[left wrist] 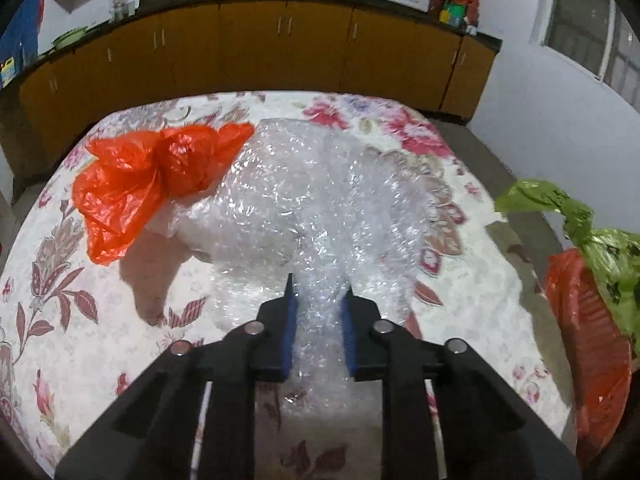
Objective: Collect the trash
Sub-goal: 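Grasp the green bag with the right gripper while the left grasps the bubble wrap, then carry the green bag and bubble wrap over the basket and open both grippers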
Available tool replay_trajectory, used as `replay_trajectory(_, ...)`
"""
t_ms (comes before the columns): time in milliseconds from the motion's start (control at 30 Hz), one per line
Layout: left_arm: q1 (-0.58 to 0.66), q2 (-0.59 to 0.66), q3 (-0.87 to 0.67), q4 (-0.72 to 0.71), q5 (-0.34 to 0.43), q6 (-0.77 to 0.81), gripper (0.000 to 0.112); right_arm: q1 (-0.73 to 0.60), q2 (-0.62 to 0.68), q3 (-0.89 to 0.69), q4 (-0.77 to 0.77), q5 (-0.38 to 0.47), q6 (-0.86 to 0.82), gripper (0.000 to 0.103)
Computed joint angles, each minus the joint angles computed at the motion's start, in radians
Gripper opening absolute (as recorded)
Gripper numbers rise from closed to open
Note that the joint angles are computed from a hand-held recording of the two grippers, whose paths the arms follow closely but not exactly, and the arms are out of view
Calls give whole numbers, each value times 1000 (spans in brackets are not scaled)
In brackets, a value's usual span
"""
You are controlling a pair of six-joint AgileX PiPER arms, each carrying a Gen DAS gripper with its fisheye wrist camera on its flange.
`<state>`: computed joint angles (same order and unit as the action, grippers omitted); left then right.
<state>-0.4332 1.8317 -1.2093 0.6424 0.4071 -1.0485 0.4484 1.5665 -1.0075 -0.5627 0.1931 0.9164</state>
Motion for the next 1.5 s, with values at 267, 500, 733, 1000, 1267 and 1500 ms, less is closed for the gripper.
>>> replay_trajectory(267,-174,-160,160,449,79,-432,18,-7,-60,46,-79,3,87,3)
replay_trajectory(500,-306,-207,184,509,143,-494,18,-21,-137,94,-121,20,137,3)
replay_trajectory(733,-350,-222,146,474,150,-457,17,-23,-257,157,-264,75,283,3)
replay_trajectory(1000,-420,-229,86,449,162,-419,17,-71,-400,235,-279,124,295,3)
replay_trajectory(1267,-476,-217,19,391,151,-355,17,-128,-513,302,-269,158,282,3)
replay_trajectory(1500,-518,-177,-35,334,121,-298,17,-151,-569,347,-299,202,325,3)
